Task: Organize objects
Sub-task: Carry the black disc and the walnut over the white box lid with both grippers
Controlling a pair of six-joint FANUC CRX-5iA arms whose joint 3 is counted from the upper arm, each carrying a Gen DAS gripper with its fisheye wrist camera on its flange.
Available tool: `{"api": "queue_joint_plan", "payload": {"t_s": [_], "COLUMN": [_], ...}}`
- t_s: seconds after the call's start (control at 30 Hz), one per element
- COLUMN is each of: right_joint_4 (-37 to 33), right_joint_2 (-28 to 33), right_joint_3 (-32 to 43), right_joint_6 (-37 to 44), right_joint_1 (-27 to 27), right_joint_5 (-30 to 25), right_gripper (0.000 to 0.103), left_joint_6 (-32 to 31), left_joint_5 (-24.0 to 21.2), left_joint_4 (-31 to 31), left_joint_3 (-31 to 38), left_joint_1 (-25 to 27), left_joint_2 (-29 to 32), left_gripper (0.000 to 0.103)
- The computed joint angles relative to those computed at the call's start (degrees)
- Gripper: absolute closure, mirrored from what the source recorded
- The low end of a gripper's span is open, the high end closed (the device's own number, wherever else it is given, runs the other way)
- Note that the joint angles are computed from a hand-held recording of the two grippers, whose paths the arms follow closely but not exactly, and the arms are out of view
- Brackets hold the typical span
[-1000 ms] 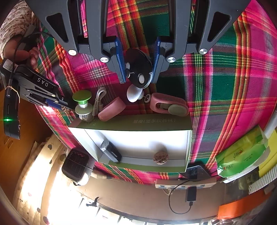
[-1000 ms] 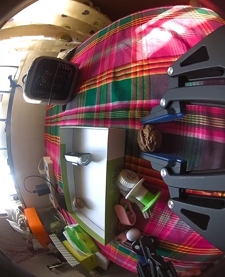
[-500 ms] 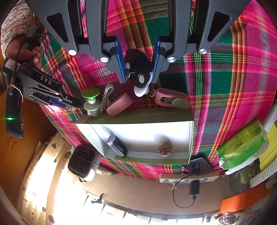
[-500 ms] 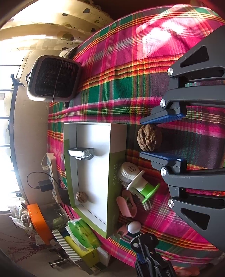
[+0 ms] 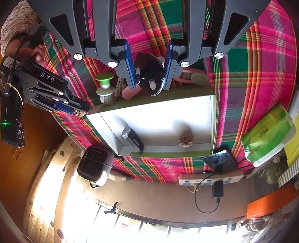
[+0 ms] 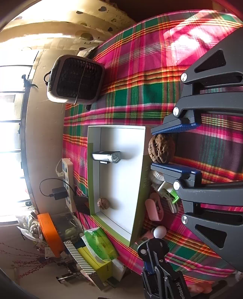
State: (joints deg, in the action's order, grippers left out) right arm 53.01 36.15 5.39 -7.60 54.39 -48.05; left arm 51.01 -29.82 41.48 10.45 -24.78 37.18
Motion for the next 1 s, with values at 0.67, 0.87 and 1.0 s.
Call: {"api": "queue_joint_plan", "payload": {"t_s": [0.67, 0.87, 1.0], "right_joint_4": [-6.93, -13.05, -17.4], "right_joint_2": [6.74, 11.24, 14.37], "right_joint_3": [13.43, 22.3, 28.33], "right_joint_6": [15.26, 24.66, 29.94], "right_joint_1": [-5.33, -6.62, -7.28], "right_joint_5": [2.55, 1.96, 1.03], "right_gripper": [0.071, 0.071, 0.071], "left_joint_6": [14.77, 17.62, 18.83], "left_joint_5": [-11.59, -13.76, -15.14], "left_joint_4": [-13.31, -15.64, -16.64], "left_joint_3": [28.48, 32.2, 34.39], "left_joint_1": [1.0, 1.6, 1.89], "left_joint_2": [14.98, 17.15, 18.5], "left_gripper": [0.076, 0.076, 0.076]}}
